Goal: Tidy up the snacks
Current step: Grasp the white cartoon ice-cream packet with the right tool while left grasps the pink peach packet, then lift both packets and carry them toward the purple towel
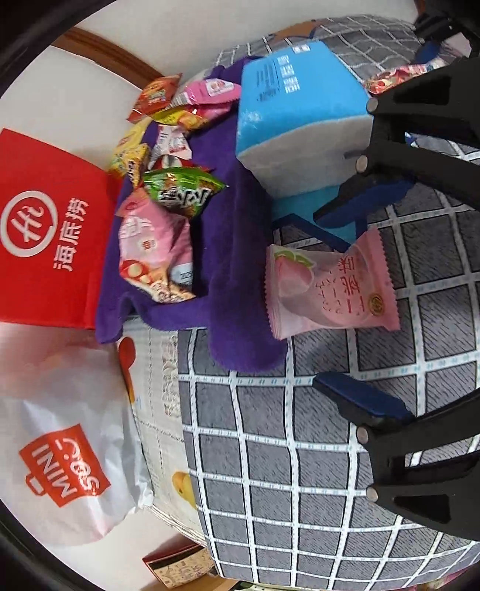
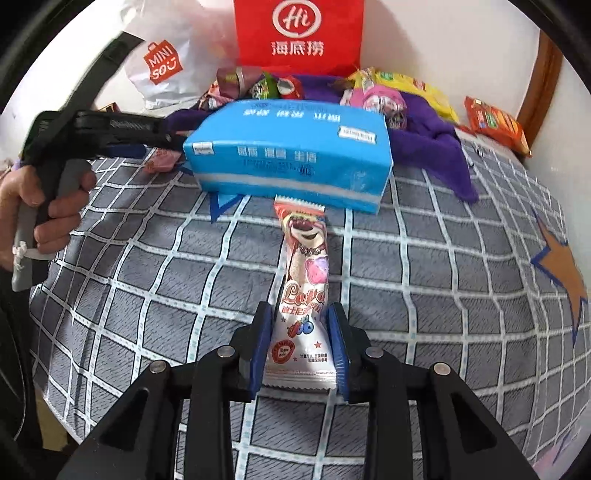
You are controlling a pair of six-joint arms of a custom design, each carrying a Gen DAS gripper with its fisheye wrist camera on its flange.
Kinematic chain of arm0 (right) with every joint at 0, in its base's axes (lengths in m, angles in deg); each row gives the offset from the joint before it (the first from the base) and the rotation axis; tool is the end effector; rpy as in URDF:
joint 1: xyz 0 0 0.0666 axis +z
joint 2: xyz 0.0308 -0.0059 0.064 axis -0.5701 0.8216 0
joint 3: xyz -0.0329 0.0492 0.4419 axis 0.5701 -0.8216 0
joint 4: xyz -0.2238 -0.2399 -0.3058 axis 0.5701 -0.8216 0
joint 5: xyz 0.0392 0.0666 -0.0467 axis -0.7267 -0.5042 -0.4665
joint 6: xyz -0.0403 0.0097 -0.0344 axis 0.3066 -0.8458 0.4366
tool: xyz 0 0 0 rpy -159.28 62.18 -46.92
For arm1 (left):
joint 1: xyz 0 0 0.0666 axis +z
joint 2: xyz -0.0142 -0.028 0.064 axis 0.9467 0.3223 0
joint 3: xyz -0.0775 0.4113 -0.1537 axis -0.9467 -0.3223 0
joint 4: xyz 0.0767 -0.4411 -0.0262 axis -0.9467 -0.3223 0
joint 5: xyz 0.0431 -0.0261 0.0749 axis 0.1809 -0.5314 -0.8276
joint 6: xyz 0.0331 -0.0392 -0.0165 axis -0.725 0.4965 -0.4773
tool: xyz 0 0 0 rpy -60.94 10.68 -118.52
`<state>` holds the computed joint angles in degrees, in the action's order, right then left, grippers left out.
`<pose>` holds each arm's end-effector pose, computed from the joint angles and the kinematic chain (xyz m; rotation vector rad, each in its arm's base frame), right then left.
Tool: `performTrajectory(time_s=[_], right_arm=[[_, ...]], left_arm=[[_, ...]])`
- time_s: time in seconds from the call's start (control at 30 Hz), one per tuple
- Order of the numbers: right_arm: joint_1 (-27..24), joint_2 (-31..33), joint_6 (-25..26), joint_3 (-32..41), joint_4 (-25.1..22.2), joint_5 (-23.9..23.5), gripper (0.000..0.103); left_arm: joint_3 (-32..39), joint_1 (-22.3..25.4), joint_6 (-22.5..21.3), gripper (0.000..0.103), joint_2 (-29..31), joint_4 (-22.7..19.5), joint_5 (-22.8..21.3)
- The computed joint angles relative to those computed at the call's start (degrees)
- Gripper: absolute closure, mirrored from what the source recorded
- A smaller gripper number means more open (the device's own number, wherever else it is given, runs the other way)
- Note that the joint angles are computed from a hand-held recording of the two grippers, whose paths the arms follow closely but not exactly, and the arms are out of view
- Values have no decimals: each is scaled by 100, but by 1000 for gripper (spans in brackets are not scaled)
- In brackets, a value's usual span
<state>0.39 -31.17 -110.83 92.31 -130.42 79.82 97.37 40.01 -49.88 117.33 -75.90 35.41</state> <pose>0.2231 0.1421 0.3099 0.2299 2.6405 -0.0529 0.4555 -0.2790 0.2971 0.5532 2.6236 -0.3087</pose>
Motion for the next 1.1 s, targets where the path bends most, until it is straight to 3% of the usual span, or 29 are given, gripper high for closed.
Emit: performTrajectory(time_s=[0.03,0.13,0.27,0.37,0.53,0.83,1.1], right_arm=[[-21,2,37,-9,32,3,58],[-126,106,170,5,202,16,57],[-332,274,297,6,473,-22,57],[-486,381,185,-2,599,8,79],[-526,253,95,3,578,-72,80],[-225,-230,-15,154,27,338,80],[-337,-610,-23,303,-197,593,80]], left_arm=[[13,-16,-2,33,34,-10,-30],[4,-74,-41,40,65,82,-209],[-4,-96,-82,62,54,106,-289],[-47,-58,-25,63,-39,94,-206],[-186,-71,-117,63,-289,83,-193],[-438,-119,-62,63,-825,-31,106],[-543,-251,40,63,-1242,-92,230]])
